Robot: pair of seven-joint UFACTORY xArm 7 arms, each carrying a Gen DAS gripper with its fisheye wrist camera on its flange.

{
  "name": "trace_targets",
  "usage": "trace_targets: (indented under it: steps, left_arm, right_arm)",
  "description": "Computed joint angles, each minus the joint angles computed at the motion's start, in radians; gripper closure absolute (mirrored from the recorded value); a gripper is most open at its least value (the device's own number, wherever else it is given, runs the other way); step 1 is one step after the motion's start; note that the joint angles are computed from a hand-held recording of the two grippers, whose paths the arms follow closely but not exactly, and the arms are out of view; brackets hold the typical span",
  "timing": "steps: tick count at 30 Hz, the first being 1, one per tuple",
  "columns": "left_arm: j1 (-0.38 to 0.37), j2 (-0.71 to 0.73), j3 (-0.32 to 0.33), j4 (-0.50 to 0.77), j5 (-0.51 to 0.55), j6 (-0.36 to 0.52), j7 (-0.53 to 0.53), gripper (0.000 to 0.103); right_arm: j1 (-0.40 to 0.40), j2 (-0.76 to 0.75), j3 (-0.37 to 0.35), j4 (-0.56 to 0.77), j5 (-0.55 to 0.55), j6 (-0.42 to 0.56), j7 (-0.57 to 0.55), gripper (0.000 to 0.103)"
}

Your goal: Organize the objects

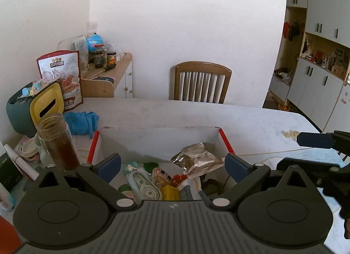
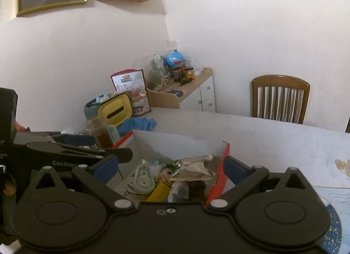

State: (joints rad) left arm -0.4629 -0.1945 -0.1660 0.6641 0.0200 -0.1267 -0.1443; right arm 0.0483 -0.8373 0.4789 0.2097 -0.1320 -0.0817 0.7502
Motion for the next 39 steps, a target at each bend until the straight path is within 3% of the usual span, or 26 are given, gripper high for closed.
trace_targets:
  steps: [5,12,18,20,28,30,34,39]
  left_arm:
    - [-0.197,-0.022,0.188,-0.053,-0.004,-0.049,0.032,0.001]
    - [-0.271,-0.058,0.275,-0.120,0.072,-0.101,-0.035,0.001]
    - [-0.164,-0.082,0.182,-0.149,0.079,-0.052,-0.061,0.001]
    - [-0.218,-0.093,0.237,-0.158,0.069,-0.028,-0.056,0.001]
    - [-0.182,-0.104,0.171,-0.163,-0.003,0.010,-0.011,0.001]
    - [-0.216,-0.108,0.199,-0.167,-0.020,0.003,0.002,0.001]
    - [-0.200,-0.119,0.175,-0.171,-0.039,-0.003,-0.005,0.001]
    - [-0.092,-0.142,0.060,-0.174,-0.040,0.009,-0.040,0.001]
  right_arm:
    - [-0.009,-0.052,0.033,-0.022,0.015,0.020,0.050,0.001]
    - [-0.005,-0.131,0.098,-0.051,0.003,0.089,0.178,0.001]
    - [0.026,-0.130,0.140,-0.063,-0.037,0.094,0.277,0.001]
    - [0.039,-0.128,0.149,-0.069,-0.050,0.085,0.297,0.001]
    - [0.074,-0.137,0.134,-0.085,-0.073,0.097,0.344,0.001]
    - [0.078,-0.141,0.126,-0.083,-0.082,0.110,0.346,0.001]
    - [0.089,-0.149,0.110,-0.074,-0.101,0.132,0.336,0.001]
    - [0.107,-0.171,0.088,-0.064,-0.117,0.189,0.323,0.001]
